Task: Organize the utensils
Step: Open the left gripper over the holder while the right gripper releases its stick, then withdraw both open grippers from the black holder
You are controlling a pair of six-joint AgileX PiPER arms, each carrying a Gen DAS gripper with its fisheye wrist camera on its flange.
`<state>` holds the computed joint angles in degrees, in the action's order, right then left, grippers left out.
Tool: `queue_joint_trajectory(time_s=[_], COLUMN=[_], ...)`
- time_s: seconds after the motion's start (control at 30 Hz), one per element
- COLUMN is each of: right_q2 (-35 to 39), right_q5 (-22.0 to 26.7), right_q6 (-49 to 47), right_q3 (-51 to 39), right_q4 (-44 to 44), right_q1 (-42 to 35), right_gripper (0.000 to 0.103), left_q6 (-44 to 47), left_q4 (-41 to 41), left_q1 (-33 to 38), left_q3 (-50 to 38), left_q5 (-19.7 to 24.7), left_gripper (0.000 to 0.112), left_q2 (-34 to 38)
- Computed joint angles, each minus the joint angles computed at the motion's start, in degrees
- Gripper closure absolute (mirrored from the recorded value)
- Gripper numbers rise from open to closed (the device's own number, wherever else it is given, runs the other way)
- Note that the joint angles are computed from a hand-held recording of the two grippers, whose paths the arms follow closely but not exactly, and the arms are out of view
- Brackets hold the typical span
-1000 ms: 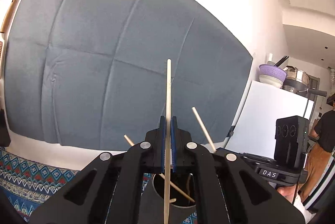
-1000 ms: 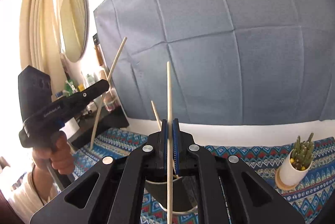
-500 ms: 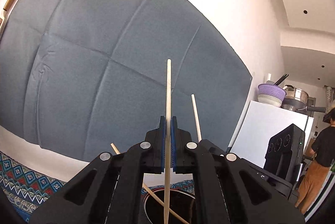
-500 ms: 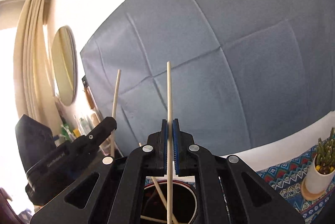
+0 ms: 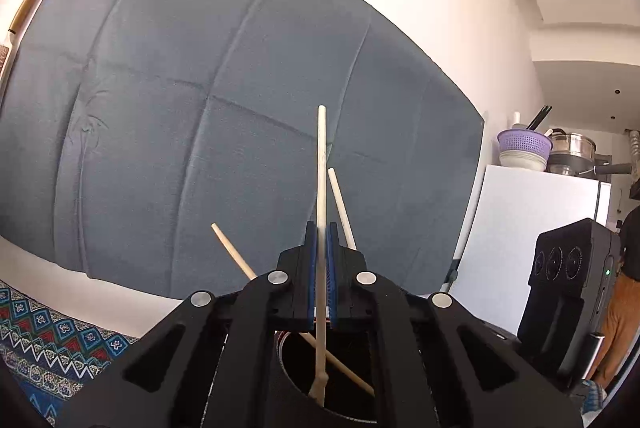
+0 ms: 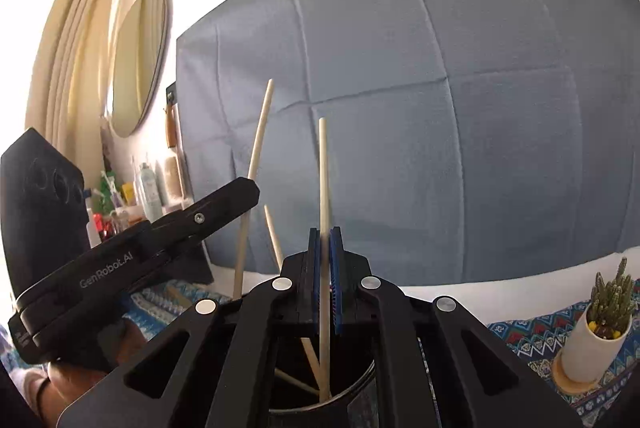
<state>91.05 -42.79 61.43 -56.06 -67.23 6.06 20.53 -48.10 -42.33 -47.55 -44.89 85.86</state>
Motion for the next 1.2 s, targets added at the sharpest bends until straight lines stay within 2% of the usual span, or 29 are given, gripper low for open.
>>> queue_joint_trajectory(time_s=[0.07, 0.23, 0.27, 0.3, 0.33, 0.37, 0.4, 0.43, 0.5, 0.53, 0.6, 0.63, 0.67, 0.77, 1.07, 1.2], right_q2=[-1.3, -2.0, -2.3, -2.8, -3.2, -3.8, -4.4, -5.2, -6.1, -6.6, -7.8, -8.2, -8.5, -9.8, -15.0, -17.9], right_q5=[1.9, 1.7, 2.4, 4.1, 5.1, 5.2, 5.3, 5.2, 3.9, 4.4, 5.2, 5.4, 5.5, 5.5, 5.0, 3.5], right_q6=[-0.4, 5.1, 6.0, 6.8, 6.7, 5.3, 3.7, 2.4, 3.7, 4.5, 4.0, 4.4, 5.3, 6.3, 9.7, 11.3], right_q3=[0.8, 0.5, 0.6, 0.6, 1.0, 2.0, 3.0, 4.0, 4.3, 4.3, 4.7, 4.6, 4.5, 5.1, 8.2, 9.9], right_q4=[-2.3, -9.6, -10.6, -11.5, -11.6, -9.9, -7.7, -5.8, -7.1, -8.1, -8.2, -8.8, -9.7, -11.0, -15.5, -17.2], right_q1=[0.3, -0.9, -0.9, -0.6, -0.5, -0.8, -1.1, -1.5, -2.9, -3.1, -3.4, -3.6, -3.8, -4.5, -6.7, -8.9], right_gripper=[0.098, 0.097, 0.096, 0.088, 0.067, 0.055, 0.038, 0.037, 0.036, 0.030, 0.025, 0.020, 0.018, 0.018, 0.016, 0.014], left_q6=[5.5, 9.2, 9.7, 9.5, 8.7, 7.3, 6.5, 6.1, 8.0, 9.4, 10.9, 12.5, 13.8, 18.9, 31.5, 39.0], left_q4=[-3.3, -6.3, -7.1, -7.3, -7.3, -6.7, -6.6, -6.7, -8.9, -10.3, -12.1, -13.8, -15.1, -19.1, -31.4, -40.4], left_q1=[-1.1, -2.0, -2.1, -1.9, -2.0, -2.1, -2.3, -2.4, -2.9, -3.2, -3.5, -3.8, -4.2, -6.5, -14.1, -16.4], left_q3=[0.0, 1.2, 1.5, 1.6, 2.0, 2.8, 3.4, 3.8, 4.0, 4.0, 4.2, 4.1, 4.0, 3.7, 2.9, 1.0], left_q5=[0.1, 0.5, 0.8, 1.4, 1.2, 0.4, -0.5, -1.0, -1.9, -2.2, -2.3, -2.1, -2.6, -4.9, -11.1, -12.2], left_gripper=[0.107, 0.107, 0.103, 0.097, 0.080, 0.067, 0.063, 0.060, 0.051, 0.041, 0.035, 0.025, 0.019, 0.015, 0.015, 0.015], left_q2=[-0.3, -2.1, -2.4, -2.9, -3.4, -4.0, -4.6, -5.4, -6.6, -7.2, -8.6, -9.2, -9.7, -10.8, -14.3, -15.7])
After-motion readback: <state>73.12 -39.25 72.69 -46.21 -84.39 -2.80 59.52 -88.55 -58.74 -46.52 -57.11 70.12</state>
